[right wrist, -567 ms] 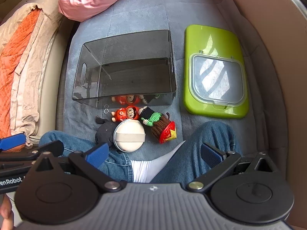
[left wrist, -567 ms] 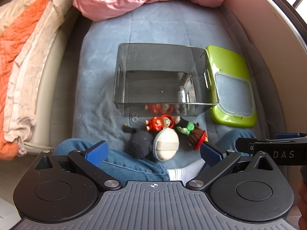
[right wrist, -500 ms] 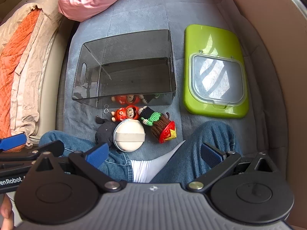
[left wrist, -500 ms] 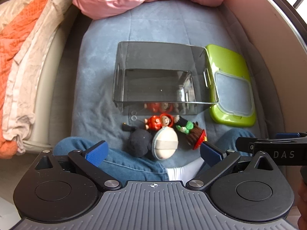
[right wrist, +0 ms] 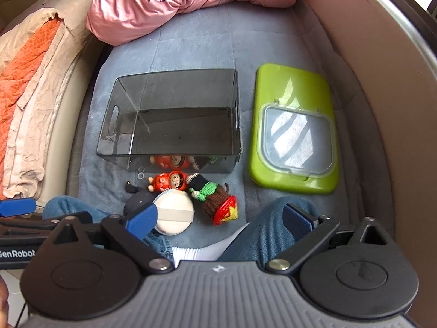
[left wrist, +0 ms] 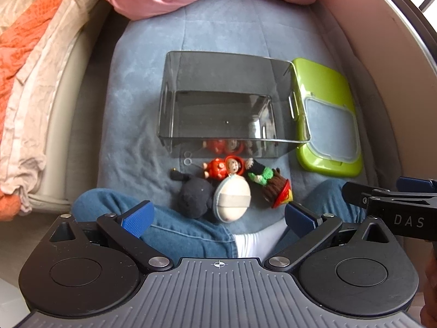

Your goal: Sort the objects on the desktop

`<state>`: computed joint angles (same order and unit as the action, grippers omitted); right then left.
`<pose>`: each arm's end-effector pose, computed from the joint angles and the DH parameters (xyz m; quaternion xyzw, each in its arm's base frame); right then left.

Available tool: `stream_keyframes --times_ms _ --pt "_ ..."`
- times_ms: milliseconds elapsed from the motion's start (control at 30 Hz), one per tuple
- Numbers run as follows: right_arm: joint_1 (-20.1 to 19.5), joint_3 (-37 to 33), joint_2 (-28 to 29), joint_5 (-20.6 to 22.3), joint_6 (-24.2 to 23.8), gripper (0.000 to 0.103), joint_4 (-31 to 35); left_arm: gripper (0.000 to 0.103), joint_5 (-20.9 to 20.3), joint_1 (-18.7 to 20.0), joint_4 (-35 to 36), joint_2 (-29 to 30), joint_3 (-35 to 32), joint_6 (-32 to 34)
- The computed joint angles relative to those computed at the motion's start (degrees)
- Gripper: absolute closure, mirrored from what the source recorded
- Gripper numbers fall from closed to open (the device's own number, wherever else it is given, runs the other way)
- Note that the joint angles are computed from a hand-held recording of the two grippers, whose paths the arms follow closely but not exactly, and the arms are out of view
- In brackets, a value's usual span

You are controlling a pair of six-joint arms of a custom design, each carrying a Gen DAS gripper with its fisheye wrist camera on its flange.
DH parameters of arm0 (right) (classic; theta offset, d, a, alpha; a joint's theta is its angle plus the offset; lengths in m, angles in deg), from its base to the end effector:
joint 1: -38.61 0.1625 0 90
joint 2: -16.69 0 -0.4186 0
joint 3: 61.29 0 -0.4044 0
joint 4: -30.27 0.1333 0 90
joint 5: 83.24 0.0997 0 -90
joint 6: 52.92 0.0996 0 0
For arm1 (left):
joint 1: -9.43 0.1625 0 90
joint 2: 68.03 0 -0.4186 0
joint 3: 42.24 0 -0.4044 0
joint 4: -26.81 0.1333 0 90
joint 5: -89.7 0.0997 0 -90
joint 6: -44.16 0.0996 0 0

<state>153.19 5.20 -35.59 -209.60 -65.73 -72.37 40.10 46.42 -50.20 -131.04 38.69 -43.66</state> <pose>0.3777 -0.6471 0.3114 0.3086 -0.8985 0.0190 0.3117 -0.3772 -0.5319 0.2948 -0.1828 0.8907 -0.2297 0.3472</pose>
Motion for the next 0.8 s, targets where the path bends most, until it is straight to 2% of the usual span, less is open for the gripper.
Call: stream_keyframes --times_ms 233,433,800 --pt "-0.23 0.25 -0.29 1.26 1.62 0.008 1.88 0.000 -0.49 0.17 0.33 0.56 -0.43 -0.18" --pt "-0.59 -1.00 0.00 3.18 2.21 0.016 4.85 0.000 -0.36 0.05 1.00 0.82 -0.89 -0.15" --pt "-0.87 -2.17 0.58 3.65 2.45 0.016 6.30 0.000 -1.20 0.32 0.49 0.67 -0.76 -0.23"
